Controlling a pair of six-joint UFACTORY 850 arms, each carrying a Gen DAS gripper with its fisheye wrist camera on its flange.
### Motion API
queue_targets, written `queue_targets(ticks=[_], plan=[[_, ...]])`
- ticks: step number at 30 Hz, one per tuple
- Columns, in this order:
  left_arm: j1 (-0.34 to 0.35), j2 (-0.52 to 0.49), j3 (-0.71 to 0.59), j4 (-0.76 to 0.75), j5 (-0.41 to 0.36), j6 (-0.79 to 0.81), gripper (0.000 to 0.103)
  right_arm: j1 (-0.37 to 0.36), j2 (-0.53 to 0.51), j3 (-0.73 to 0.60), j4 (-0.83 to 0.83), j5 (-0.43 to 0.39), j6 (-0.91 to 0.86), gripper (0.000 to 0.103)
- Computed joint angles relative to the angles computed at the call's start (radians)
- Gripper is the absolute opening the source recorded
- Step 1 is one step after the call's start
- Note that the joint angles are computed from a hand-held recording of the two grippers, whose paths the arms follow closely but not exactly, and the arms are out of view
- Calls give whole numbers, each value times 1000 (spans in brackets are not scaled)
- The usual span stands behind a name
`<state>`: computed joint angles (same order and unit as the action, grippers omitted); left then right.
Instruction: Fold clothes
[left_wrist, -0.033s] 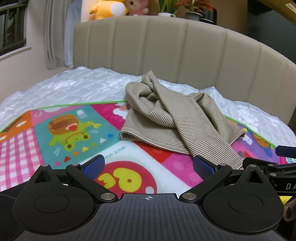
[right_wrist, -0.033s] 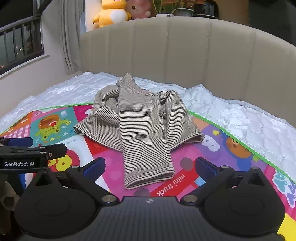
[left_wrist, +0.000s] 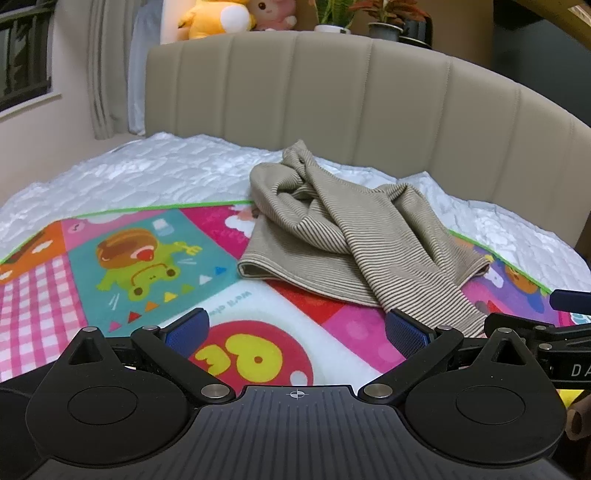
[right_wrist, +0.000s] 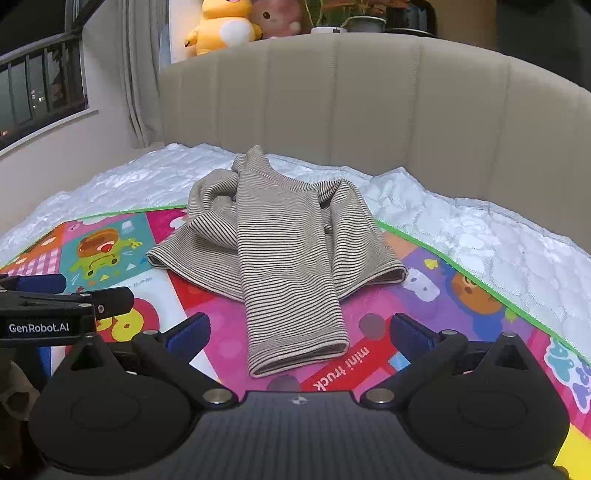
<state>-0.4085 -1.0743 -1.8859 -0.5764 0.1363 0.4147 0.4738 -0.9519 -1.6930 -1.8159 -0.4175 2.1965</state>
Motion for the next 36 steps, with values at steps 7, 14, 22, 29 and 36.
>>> queue_targets(ticks=[7,14,22,29,36], plan=[[-3,0,-2,-67,0,69,103,0,3,5,-7,5,14,103],[-2,-1,-5,-91,-4,100,103,0,6,10,-14,10,27,103],[-1,0,-3,-79,-7,95,103,2,7,10,-2,13,19,103],[-1,2,1,-58,-6,73,103,0,7,9,6,17,13,103],[0,0,-1,-53,-8,69,103,-2,7,7,11,24,12,103]])
